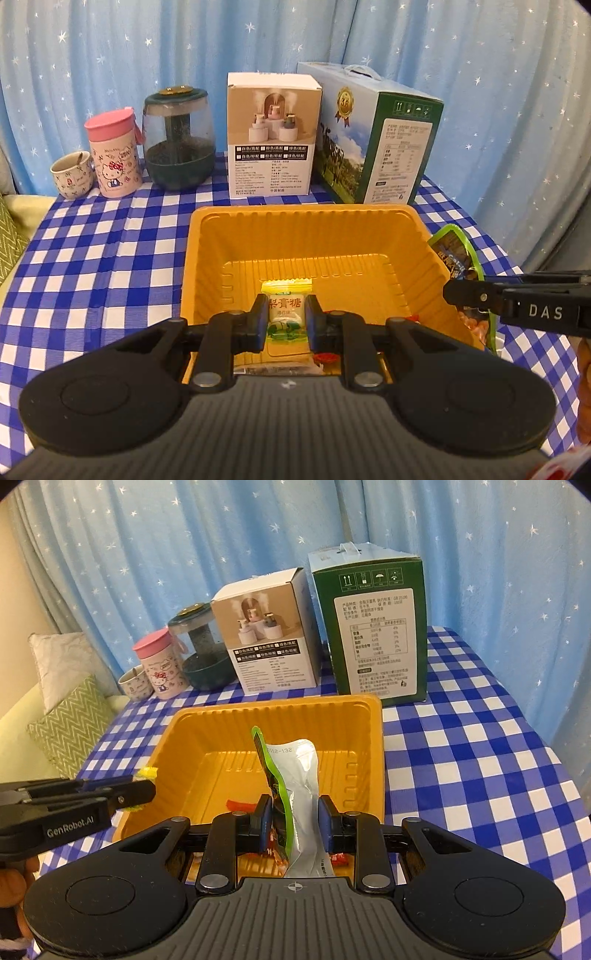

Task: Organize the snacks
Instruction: 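Carry yellow candy into tray and open left gripper while right gripper drops snack stick there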

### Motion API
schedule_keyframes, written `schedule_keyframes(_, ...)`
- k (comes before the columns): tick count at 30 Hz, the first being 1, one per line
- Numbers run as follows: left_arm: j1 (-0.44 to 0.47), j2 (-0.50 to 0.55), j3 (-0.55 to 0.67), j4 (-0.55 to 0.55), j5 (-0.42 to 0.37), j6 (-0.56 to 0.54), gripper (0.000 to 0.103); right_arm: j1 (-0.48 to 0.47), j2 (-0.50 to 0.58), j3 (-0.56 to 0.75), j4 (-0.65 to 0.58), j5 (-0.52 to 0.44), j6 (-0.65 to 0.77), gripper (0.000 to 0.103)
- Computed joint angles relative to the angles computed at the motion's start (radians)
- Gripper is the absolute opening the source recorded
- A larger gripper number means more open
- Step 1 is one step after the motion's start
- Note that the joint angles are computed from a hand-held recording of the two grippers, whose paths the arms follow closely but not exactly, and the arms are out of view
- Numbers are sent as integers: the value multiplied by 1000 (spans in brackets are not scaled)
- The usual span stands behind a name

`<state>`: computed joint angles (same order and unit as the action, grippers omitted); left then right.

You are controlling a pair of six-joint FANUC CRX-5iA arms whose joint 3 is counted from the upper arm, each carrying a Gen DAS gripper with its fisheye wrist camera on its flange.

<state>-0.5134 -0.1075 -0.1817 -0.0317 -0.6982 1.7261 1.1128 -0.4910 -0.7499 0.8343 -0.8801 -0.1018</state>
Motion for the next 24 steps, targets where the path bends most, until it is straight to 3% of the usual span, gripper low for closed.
schedule_keyframes(5,15,23,-10,47,31,-25,19,-20,20,4,-7,28,3,27)
schedule_keyframes(7,14,24,-11,34,39,-8,25,-25,23,3,-7,36,5,27)
schedule_keyframes(13,23,6,-29,24,33,7,32,-29,26,0,-15,44,-2,27)
schedule_keyframes(24,22,-31,-56,-10,16,13,36,-62,50,9,6,93,-10,27)
